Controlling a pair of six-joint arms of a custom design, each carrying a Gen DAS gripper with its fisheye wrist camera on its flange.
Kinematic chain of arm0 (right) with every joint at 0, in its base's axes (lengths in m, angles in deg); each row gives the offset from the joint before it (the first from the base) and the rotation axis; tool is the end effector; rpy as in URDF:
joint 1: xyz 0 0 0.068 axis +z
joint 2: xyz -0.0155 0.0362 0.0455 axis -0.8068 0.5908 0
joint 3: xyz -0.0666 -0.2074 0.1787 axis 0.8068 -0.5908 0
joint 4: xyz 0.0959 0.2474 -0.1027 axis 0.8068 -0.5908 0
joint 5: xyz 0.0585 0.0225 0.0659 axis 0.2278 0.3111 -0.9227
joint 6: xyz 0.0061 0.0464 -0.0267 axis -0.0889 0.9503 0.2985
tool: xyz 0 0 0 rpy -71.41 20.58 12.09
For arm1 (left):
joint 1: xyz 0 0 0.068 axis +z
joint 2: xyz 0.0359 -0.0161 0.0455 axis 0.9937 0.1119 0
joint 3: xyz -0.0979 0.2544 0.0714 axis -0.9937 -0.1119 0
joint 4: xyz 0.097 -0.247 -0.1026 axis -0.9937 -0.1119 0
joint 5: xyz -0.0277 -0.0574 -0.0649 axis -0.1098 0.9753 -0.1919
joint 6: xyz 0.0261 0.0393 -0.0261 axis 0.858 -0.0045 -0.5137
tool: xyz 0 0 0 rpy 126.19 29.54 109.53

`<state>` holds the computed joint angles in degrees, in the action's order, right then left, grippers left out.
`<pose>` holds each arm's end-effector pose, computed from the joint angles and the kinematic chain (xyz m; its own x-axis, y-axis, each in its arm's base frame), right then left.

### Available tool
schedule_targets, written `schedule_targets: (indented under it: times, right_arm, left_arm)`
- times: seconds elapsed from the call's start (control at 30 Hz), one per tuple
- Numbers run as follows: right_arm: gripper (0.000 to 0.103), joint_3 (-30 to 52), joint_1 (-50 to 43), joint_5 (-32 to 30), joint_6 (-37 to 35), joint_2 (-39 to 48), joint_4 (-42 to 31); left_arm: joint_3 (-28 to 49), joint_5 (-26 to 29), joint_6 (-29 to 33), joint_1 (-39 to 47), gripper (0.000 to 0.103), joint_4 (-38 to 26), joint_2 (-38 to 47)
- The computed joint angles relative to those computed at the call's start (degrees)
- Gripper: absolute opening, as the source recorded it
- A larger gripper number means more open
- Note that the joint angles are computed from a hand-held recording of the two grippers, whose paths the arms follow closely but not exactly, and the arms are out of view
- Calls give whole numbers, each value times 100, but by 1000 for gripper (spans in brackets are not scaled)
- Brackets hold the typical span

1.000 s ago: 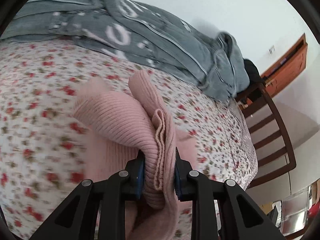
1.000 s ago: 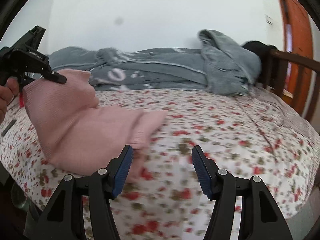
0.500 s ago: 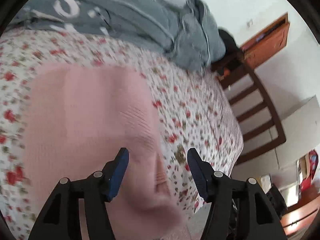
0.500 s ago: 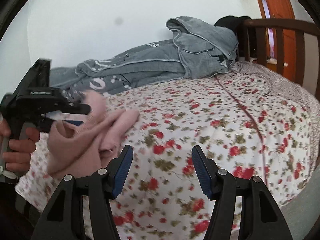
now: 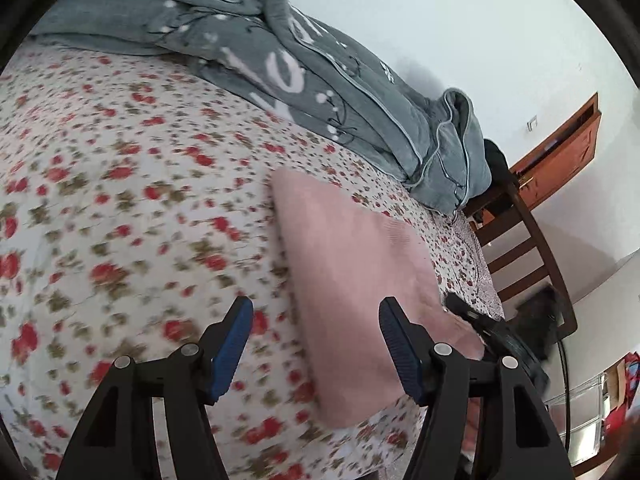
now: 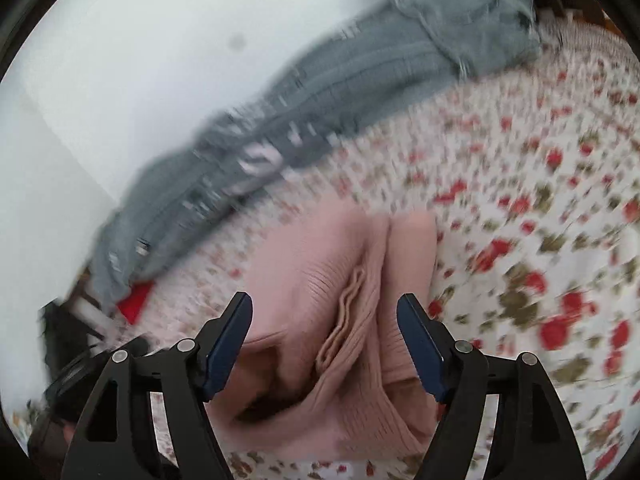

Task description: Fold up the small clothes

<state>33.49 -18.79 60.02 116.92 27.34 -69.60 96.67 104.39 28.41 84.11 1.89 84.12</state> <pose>0.2248 0.1420 0.2224 -0.5229 0.6542 -0.5464 0.3360 0.7473 0.5732 0.3793 -0.0222 0.2496 -0.8641 0.0678 -0.4988 0.3996 0.6948 -0.5979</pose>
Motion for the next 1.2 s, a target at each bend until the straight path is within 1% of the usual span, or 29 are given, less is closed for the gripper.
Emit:
schedule_targets:
  times: [0.03, 0.07, 0.1, 0.13, 0.2, 0.23, 0.27, 0.33, 0.37, 0.43, 0.47, 0.5, 0.53, 0.57, 0.63, 0.67, 0.73, 0.77, 0.8, 0.9, 0.93, 0.97, 1.03, 1.07, 1.13, 1.17, 1.2]
  right_arm:
    - [55, 121, -110, -188, 12, 282, 43]
    - [30, 162, -127, -276, 50, 509, 202]
    - [26, 257, -102, -234, 45, 637, 124]
    - [19, 442, -12, -29, -146, 726, -71]
    - [18, 495, 113, 203, -698, 524, -87]
    - [18, 403, 190, 307, -940, 272, -10]
    - [18, 286, 202, 348, -1068, 63, 88]
    - [18, -28, 227, 586, -1086, -331, 249]
    - [18, -123, 192, 681, -1047, -365, 158]
    - [18, -209, -53, 545, -934, -123, -12]
    - [20, -302, -247, 314, -798, 70, 20]
    - [22, -451, -343, 155, -772, 65, 168]
    - [29, -585, -397, 55, -799, -95, 243]
    - [30, -569, -399, 82, -808, -296, 34]
    - [31, -248, -161, 698, -759, -616, -748]
    - [31, 95, 78, 1159, -798, -639, -1220]
    - [33, 556, 466, 1657, -1008, -536, -1601]
    - [38, 827, 667, 1861, -1206, -390, -1681]
    - [40, 1020, 856, 2009, -1325, -223, -1692]
    - [41, 1362, 1415, 2568, -1822, 512, -1406]
    - [40, 1418, 1522, 2750, -1946, 797, -1361]
    - [31, 1531, 1553, 2899, -1981, 1171, -1470]
    - [19, 1641, 1530, 3229, -1186, 1772, -2301]
    - [19, 1379, 1470, 3159, -675, 1781, -2432]
    - [19, 471, 1482, 3032, -342, 1182, -1643]
    - [19, 275, 1536, 3028, -260, 1011, -1562]
    - [19, 332, 1576, 3065, -312, 1056, -1676]
  left_arm:
    - [-38, -17, 84, 66, 63, 15, -4]
    - [-72, -39, 193, 140, 63, 27, -3]
    - [-110, -61, 250, 169, 63, 76, -4]
    - [-136, -57, 371, 218, 63, 77, 9]
    - [-65, 46, 648, 280, 63, -119, 130]
    - [-14, 128, 834, 286, 63, -277, 202]
    - [-19, 173, 943, 268, 63, -326, 216]
    - [-135, 158, 1100, 162, 63, -253, 151]
    - [-190, 92, 1141, 72, 63, -178, 113]
    - [-313, -82, 1163, -121, 63, -8, 19]
    - [-345, -138, 1127, -207, 63, 71, -2]
    - [-369, -163, 1104, -261, 63, 111, -23]
    - [-373, -189, 1053, -338, 63, 163, -36]
    - [-374, -195, 1014, -392, 63, 214, -47]
    - [-406, -245, 917, -500, 63, 363, -101]
    - [-441, -350, 812, -600, 63, 510, -145]
    - [-539, -575, 553, -783, 63, 823, -233]
    - [-591, -755, 373, -903, 63, 994, -267]
    - [-618, -877, 277, -984, 63, 1081, -283]
    - [-814, -1179, 136, -1189, 63, 1322, -397]
    - [-899, -1274, 174, -1233, 63, 1345, -458]
    - [-979, -1335, 244, -1251, 63, 1343, -518]
    - [-1106, -1393, 382, -1240, 63, 1338, -630]
    - [-1172, -1406, 444, -1225, 63, 1359, -686]
    - [-1203, -1413, 428, -1246, 63, 1403, -716]
    - [-1179, -1407, 357, -1298, 63, 1416, -704]
    - [-1122, -1403, 285, -1378, 63, 1390, -683]
